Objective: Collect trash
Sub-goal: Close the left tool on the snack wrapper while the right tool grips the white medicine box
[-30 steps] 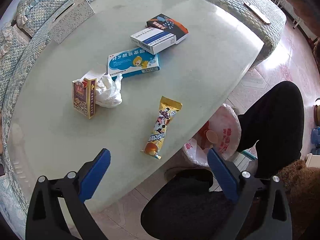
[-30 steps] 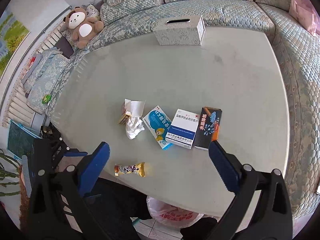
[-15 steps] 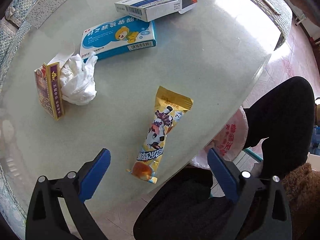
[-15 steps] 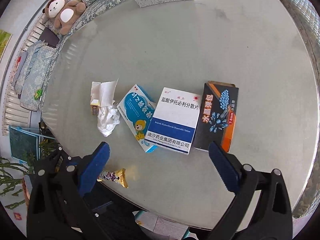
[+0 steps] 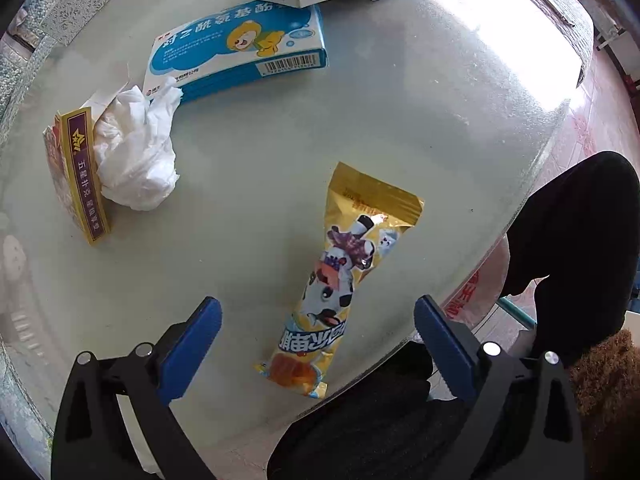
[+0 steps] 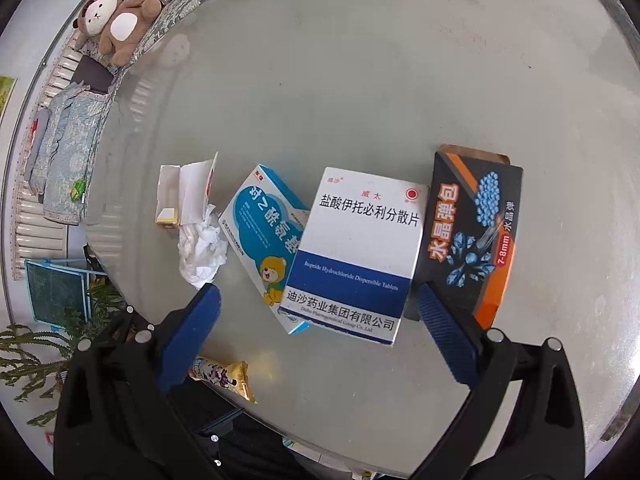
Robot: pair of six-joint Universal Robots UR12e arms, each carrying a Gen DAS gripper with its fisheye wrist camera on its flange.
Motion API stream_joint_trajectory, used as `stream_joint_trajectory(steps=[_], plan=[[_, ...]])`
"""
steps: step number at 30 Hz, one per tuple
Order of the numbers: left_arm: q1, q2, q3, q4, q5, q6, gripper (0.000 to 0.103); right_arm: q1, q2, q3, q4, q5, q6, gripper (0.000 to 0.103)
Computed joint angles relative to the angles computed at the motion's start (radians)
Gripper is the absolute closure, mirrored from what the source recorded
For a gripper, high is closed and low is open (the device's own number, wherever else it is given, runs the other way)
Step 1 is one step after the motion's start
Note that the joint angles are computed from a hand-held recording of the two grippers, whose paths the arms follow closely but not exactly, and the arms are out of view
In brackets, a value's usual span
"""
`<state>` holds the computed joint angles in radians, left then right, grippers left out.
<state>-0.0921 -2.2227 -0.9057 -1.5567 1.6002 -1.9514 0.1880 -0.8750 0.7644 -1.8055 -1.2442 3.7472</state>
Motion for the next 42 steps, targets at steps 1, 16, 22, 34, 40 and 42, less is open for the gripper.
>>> stream_joint_trajectory(steps=[1,16,22,34,40,42], plan=[[-0.001,0.001,-0.005,0.005,0.005,-0.007,0.01,0.002,0.006,-0.01,0.004,0.0,-0.002,0.006],[-0.003,-0.025,0.067,-0.078,-0.013,-0.04,0.027,0.016,0.055,-0.09,0.137,-0.043,0.006,0.049],[-0.004,-0.037,0.095,-0.096,-0.014,-0.07,0.033,0.02,0.047,-0.09,0.128,-0.077,0.009,0.058],[-0.001,-0.05,0.123,-0.131,-0.017,-0.071,0.032,-0.011,0.064,-0.11,0.11,-0.031,0.154,0.028],[-0.004,-0.037,0.095,-0.099,-0.012,-0.066,0.032,0.006,0.14,-0.257,0.245,-0.125,0.187,0.027],[-0.003,-0.036,0.094,-0.093,-0.016,-0.068,0.034,0.008,0.132,-0.244,0.235,-0.14,0.181,0.033]])
